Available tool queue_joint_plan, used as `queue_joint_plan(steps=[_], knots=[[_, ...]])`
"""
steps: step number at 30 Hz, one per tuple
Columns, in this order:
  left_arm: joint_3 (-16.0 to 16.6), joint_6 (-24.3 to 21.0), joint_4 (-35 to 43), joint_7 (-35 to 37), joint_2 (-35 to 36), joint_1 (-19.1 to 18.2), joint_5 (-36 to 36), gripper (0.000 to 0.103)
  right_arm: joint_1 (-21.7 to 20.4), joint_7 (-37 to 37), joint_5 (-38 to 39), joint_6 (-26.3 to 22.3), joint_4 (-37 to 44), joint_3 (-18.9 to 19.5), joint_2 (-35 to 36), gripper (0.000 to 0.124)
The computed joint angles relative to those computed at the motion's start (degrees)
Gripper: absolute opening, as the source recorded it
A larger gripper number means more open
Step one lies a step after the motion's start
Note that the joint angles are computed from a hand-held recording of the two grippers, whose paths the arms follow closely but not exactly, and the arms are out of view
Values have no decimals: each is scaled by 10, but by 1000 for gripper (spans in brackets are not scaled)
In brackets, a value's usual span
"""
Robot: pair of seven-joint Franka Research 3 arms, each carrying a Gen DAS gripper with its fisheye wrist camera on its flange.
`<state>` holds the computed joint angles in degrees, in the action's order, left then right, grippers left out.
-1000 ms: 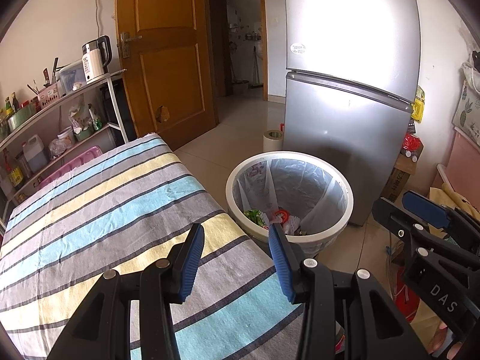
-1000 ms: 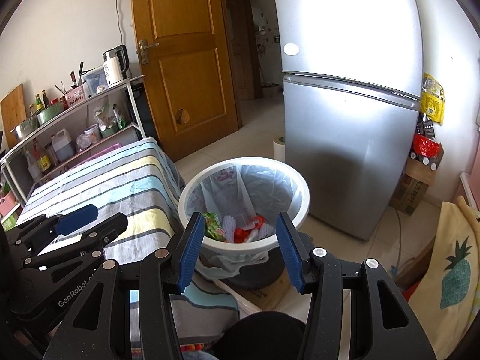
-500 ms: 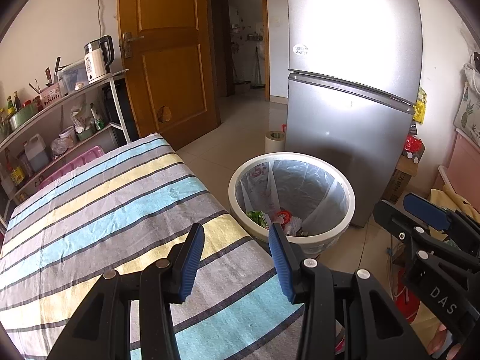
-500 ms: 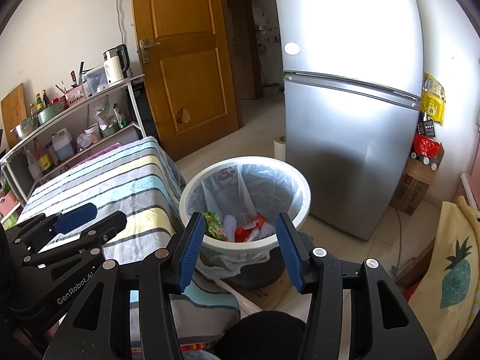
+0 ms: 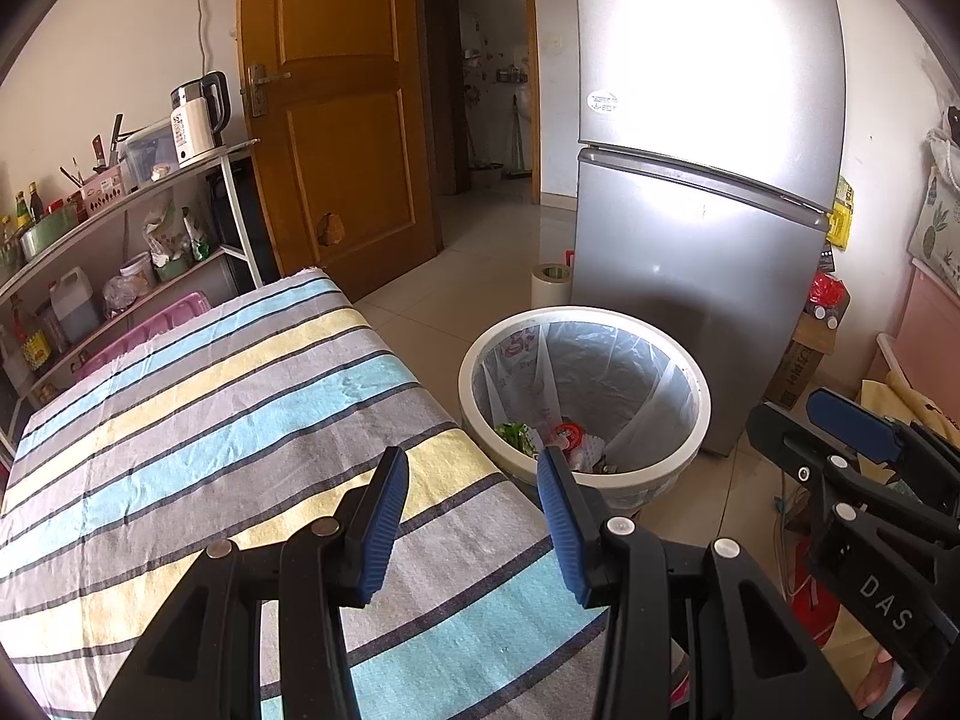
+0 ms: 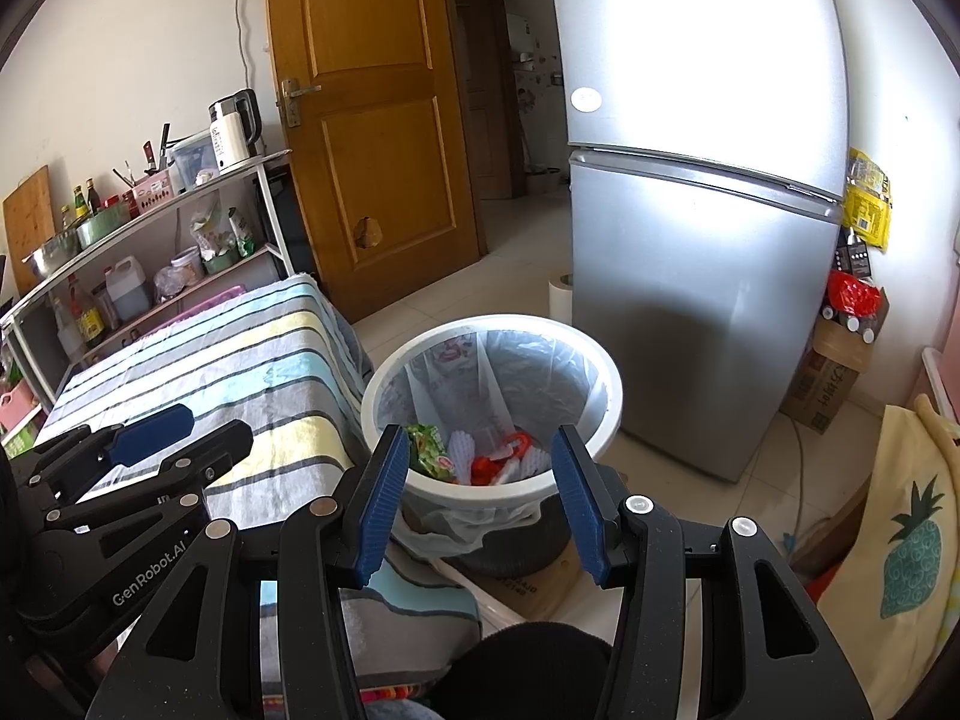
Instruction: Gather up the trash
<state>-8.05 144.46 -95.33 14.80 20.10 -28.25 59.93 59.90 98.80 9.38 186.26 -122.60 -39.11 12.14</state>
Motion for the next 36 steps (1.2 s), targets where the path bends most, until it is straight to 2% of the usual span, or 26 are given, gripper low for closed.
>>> queue_joint_plan(steps=[10, 36], knots=[[1, 0, 1, 0, 1, -1, -1, 45, 4, -6, 5, -2, -1, -4, -3, 50], [-1, 2, -4, 1, -2, 1, -3, 45, -13, 38, -49, -5, 1, 5, -7, 50]])
